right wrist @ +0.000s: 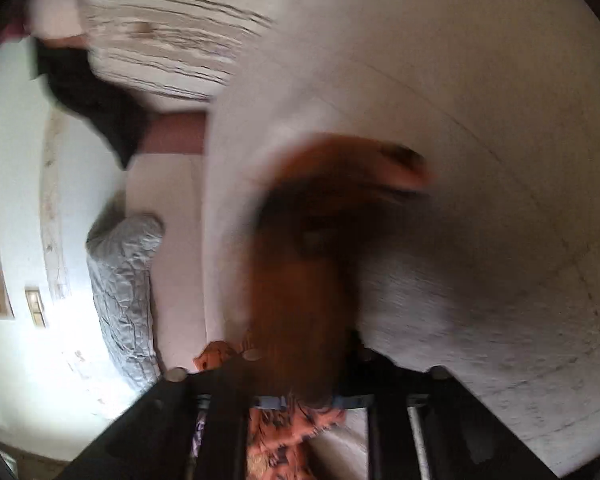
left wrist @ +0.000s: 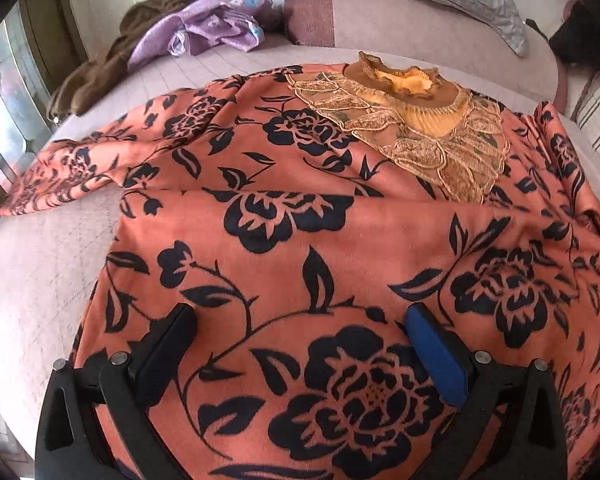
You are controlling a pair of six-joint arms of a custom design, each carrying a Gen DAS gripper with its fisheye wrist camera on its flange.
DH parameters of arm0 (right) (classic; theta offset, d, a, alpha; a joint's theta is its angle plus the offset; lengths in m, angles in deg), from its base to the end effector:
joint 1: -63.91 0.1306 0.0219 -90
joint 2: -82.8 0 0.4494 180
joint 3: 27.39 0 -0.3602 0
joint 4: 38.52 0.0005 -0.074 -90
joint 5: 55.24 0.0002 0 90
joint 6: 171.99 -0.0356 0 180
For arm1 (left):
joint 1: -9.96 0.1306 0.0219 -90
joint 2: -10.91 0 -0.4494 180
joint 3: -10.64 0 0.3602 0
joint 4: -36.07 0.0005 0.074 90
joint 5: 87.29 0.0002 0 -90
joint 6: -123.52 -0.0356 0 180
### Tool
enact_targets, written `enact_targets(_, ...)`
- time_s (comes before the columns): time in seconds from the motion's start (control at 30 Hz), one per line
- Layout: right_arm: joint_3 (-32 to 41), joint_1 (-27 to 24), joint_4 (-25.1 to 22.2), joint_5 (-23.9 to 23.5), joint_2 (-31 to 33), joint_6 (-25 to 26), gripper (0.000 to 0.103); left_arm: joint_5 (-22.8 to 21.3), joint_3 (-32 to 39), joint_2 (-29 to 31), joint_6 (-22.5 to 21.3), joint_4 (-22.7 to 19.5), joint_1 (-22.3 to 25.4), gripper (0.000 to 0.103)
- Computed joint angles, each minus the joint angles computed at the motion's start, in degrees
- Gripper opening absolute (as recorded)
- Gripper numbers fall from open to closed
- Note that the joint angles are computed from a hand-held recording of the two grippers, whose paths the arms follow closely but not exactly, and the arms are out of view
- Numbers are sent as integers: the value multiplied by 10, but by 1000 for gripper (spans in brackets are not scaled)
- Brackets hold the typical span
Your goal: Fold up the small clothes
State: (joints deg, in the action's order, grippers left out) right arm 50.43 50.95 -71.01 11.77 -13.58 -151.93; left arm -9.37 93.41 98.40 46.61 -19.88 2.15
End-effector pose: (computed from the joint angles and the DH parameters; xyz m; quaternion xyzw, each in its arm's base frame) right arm 0.4065 -0.0798 0.4745 0.5186 0.7185 0.3615 0.2901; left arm 0.4114 -0.0494 0.4550 -0.0709 0.9598 0.0544 0.2660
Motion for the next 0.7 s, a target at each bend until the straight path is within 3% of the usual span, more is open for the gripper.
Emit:
enact_targets(0.07,72,44,-55,62,6,88,9,24,19,9,-1,-33,10,103)
enact_targets(0.17,159,125,-95,106,18,172,9,70,68,32,-26,-89,36,103)
enact_targets(0.27,278,197,-137,110,68,237,9,59,76,12,-4,-68,67,103)
enact_targets(0.57,519,379,-206,83,253,283,9,-2,126,20,42,-61,212,103)
enact_targets(0.67,556,422,-209,29,309,266,13,-28,137,33,52,-63,245,103)
enact_targets(0.7,547,440,-215,21,314,260,22,-38,142,39,61,-70,255,103)
